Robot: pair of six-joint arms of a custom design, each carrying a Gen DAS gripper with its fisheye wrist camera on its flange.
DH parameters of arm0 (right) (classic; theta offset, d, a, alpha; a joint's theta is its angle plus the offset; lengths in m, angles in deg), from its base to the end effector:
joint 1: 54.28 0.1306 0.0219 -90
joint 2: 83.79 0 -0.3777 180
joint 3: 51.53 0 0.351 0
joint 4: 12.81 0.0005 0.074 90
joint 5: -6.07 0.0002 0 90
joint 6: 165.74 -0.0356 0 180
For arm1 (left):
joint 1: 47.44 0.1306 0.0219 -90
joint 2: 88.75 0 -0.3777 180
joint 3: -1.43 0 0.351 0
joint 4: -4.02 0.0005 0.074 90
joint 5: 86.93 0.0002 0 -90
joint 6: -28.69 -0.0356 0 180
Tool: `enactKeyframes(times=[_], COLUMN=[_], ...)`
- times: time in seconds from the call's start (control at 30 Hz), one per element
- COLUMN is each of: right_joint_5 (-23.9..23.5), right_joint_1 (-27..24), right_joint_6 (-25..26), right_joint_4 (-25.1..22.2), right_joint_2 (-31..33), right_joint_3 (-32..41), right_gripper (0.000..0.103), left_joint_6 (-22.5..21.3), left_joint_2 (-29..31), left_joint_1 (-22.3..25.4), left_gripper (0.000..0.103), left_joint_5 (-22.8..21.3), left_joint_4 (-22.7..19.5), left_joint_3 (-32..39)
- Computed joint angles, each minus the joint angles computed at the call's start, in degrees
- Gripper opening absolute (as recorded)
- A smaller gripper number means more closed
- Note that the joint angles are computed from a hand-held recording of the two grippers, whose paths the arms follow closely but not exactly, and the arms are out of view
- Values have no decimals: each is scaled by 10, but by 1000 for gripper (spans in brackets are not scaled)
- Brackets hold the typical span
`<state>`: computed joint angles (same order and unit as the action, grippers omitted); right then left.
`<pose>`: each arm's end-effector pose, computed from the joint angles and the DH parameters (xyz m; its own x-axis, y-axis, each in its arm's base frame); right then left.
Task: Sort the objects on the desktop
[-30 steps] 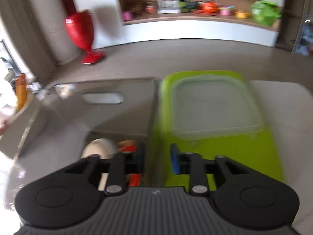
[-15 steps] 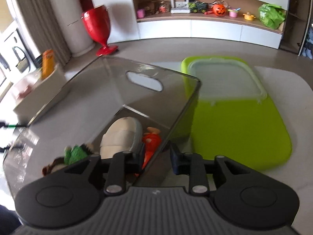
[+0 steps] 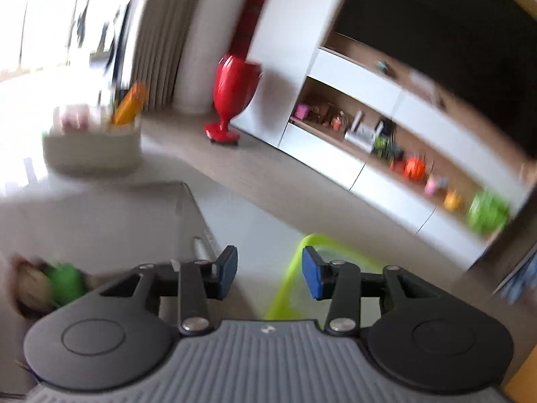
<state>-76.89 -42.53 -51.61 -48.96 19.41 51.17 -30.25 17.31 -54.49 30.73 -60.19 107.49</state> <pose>0.5363 0.1066 0.4298 -0.4901 -0.5163 -0.7023 -0.3355 0.8553 -0.3948 0.5171 -0.0811 0.3985 -0.9250 -0.3461 -0.1570 -0.1962 0.7888 -0.5825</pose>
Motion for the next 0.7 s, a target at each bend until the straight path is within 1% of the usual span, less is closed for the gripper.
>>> enactKeyframes(times=[0.03,0.1,0.2,0.27,0.33,0.4,0.47,0.53,0.57,0.6,0.63,0.7], right_joint_5=[11,32,35,31,16,2,-12,-19,-22,-25,-26,-32], right_joint_1=[6,17,19,19,16,13,10,8,6,5,3,1], right_joint_6=[18,52,41,34,31,38,49,48,43,39,35,32], right_joint_4=[-13,-39,-64,-59,-68,-78,-94,-113,-126,-134,-144,-153], right_joint_2=[16,50,78,85,92,98,103,108,115,120,127,137], right_joint_3=[17,52,82,84,93,103,112,125,137,145,155,168], right_gripper=[41,40,38,38,38,39,39,39,39,38,38,33], left_joint_6=[19,50,56,66,73,85,91,84,83,85,87,88], left_joint_2=[0,-1,-5,-13,-16,-11,0,11,16,21,26,34], left_joint_1=[-2,0,-1,-7,-9,-10,-10,-9,-6,-2,1,9], left_gripper=[103,103,103,103,102,99,87,66,60,51,45,39], left_joint_5=[8,51,96,96,95,106,115,120,124,130,135,140], left_joint_4=[5,27,48,69,90,117,124,117,117,120,123,128], left_joint_3=[-7,-20,-27,-40,-47,-53,-53,-50,-49,-50,-50,-49])
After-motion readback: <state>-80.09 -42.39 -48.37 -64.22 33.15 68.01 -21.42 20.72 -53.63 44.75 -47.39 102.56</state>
